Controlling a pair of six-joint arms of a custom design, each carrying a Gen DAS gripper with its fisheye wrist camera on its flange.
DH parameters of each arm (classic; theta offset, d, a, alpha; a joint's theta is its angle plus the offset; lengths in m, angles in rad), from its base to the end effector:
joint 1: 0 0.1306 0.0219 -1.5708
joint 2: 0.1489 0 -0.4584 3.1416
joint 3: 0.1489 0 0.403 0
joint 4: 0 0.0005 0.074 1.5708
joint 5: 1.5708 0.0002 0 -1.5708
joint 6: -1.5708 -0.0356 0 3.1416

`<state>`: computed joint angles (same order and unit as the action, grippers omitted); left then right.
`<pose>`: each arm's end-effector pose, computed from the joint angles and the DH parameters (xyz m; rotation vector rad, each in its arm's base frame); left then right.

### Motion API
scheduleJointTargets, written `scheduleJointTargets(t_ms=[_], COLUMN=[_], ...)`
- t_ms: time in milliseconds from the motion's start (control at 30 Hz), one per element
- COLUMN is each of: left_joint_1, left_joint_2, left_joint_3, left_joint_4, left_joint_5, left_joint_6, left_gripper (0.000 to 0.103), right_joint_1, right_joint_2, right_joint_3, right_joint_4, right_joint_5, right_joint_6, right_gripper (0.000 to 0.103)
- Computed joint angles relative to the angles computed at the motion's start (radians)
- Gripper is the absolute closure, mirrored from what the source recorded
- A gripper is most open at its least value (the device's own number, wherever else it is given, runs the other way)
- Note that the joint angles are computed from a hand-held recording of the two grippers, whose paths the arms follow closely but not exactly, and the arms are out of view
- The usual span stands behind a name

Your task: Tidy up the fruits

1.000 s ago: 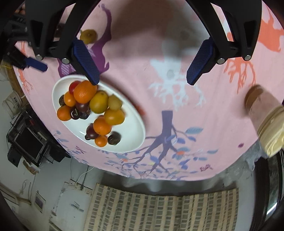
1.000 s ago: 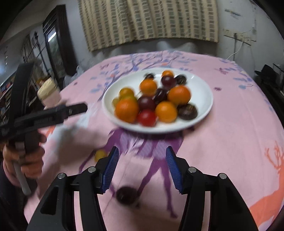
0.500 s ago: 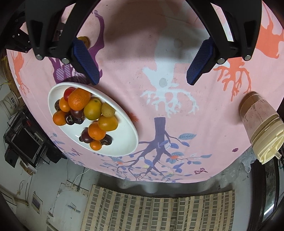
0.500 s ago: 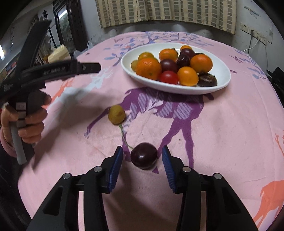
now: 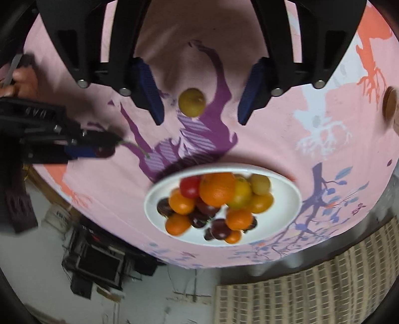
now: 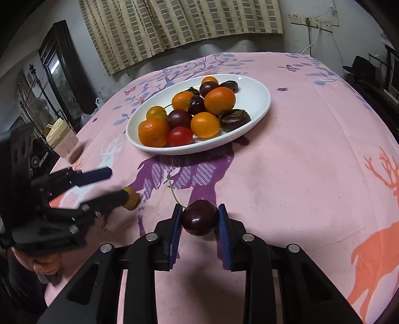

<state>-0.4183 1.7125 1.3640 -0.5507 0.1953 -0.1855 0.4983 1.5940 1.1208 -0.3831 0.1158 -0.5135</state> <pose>0.5449 -0.2504 0.3468 0.8170 2.3386 -0.3413 0.4683 0.2495 0.3158 0.0715 2.4438 0.3182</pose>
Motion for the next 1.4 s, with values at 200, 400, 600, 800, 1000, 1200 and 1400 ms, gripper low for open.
scheduleJointTargets(t_ms=[200, 400, 600, 800, 1000, 1200, 1400], left_joint_1=[-0.003, 0.004, 0.042, 0.048, 0.04, 0.041, 0.051], left_joint_2=[0.031, 0.027, 0.053, 0.206, 0.258, 0.167, 0.034], left_joint_3=[0.022, 0.026, 0.156, 0.408, 0.459, 0.351, 0.146], left_joint_4=[-0.05, -0.072, -0.032, -0.072, -0.083, -0.027, 0.039], left_joint_5=[0.013, 0.08, 0.097, 0.014, -0.169, -0.221, -0.225], left_joint_6=[0.001, 0.002, 0.108, 0.187, 0.277, 0.249, 0.253], left_gripper=[0.069, 0.079, 0.079, 0.079, 0.008, 0.006, 0.005], right_joint_1=[0.001, -0.005, -0.05, -0.104, -0.117, -0.075, -0.002], right_joint_2=[0.003, 0.0, 0.035, 0.153, 0.202, 0.124, 0.029], right_joint_3=[0.005, 0.015, 0.141, 0.31, 0.362, 0.288, 0.106], right_joint_4=[-0.004, 0.012, 0.028, 0.029, -0.038, -0.027, 0.024], right_joint_5=[0.003, 0.033, 0.093, 0.103, 0.102, 0.152, 0.194], right_joint_6=[0.012, 0.011, 0.083, 0.112, 0.127, 0.137, 0.111], right_gripper=[0.074, 0.074, 0.074, 0.074, 0.028, 0.004, 0.004])
